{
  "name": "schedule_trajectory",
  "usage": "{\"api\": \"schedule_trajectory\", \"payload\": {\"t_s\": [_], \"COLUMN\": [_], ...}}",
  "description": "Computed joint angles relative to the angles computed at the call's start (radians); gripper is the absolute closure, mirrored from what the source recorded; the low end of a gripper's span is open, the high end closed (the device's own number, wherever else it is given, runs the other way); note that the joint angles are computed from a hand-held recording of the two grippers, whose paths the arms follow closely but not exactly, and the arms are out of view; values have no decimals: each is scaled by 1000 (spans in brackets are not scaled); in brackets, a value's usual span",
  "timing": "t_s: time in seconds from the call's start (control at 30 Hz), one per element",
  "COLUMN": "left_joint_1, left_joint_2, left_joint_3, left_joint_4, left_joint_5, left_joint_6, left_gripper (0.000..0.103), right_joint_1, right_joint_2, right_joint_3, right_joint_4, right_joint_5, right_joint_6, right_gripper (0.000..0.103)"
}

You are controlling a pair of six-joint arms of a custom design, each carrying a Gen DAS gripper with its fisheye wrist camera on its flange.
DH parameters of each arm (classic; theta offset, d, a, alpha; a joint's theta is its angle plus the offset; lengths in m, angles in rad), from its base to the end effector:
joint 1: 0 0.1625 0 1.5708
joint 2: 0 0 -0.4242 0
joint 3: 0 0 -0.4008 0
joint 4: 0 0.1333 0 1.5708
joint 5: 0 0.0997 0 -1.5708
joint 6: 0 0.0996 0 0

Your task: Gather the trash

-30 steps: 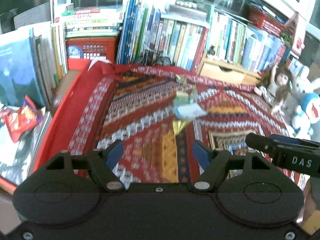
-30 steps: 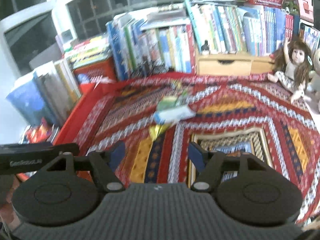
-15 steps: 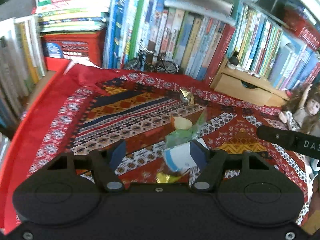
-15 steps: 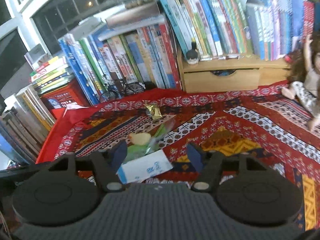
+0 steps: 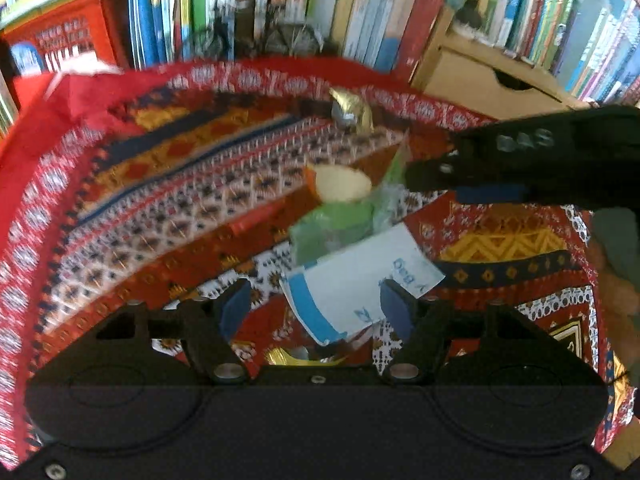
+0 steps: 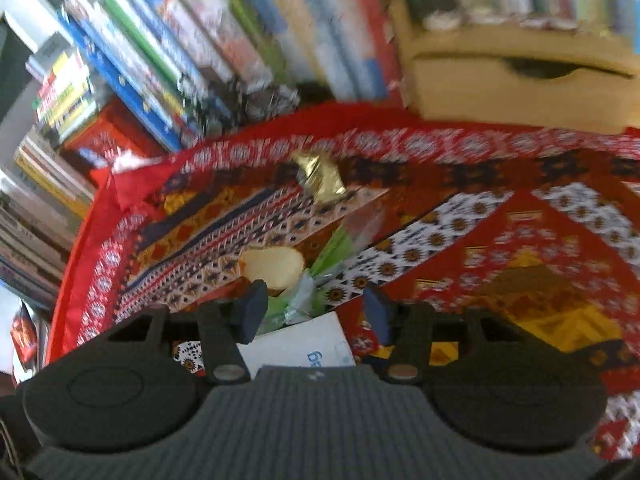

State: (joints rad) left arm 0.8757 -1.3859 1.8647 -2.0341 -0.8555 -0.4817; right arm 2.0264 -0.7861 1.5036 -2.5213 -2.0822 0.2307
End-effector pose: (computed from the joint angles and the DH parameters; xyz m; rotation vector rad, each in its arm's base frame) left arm -0.1883 -0.5360 0.3181 0.2726 2.4774 -0.5009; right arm 0.3922 -0.6083 0.1376 0.2199 -2.6802 0.5327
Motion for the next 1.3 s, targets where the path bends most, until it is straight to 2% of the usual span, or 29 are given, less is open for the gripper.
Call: {"api": "schedule_trajectory", "payload": {"t_s": [0.13,0.27,0.33,0.37,0.4,0.47,0.5,0.53,0.57,0.8,1.03,1.17,1.3], "left_joint_1": [38,71,78,79,81,84,86,86,84,39,-19,-58,-95], "left_joint_2": [-14,-26,-19,-13,-8,6,13,19,22,24,-2,-27,-60], "left_joint_3": [17,32,31,28,26,17,11,6,2,-7,-17,-23,-19], "left_joint_4": [-52,-129,-148,-153,-156,-159,-157,-155,-153,-167,-146,-102,-32], "left_joint_5": [-64,-136,-148,-150,-156,-169,-176,-183,-184,-158,-116,-87,-89], "left_joint_6": [-70,-108,-94,-90,-86,-84,-85,-89,-95,-43,-44,-66,-94], "left_gripper": [31,37,42,47,50,63,77,93,95,99,101,101,100], "right_joint_1": [-17,-28,-29,-27,-26,-28,-30,-30,-31,-30,-16,2,21], "right_joint_2": [57,100,114,119,120,115,108,99,89,14,-36,-62,-89], "right_joint_3": [-48,-90,-103,-108,-110,-106,-97,-87,-78,2,35,41,63], "right_joint_4": [49,87,96,96,95,87,78,67,61,-48,-137,-147,-157], "right_joint_5": [31,60,61,55,53,57,58,55,50,9,-50,-78,-106], "right_joint_6": [-6,-7,-17,-25,-31,-26,-18,-10,-1,52,93,85,59], "right_gripper": [39,40,55,58,66,68,70,78,78,78,79,79,79]}}
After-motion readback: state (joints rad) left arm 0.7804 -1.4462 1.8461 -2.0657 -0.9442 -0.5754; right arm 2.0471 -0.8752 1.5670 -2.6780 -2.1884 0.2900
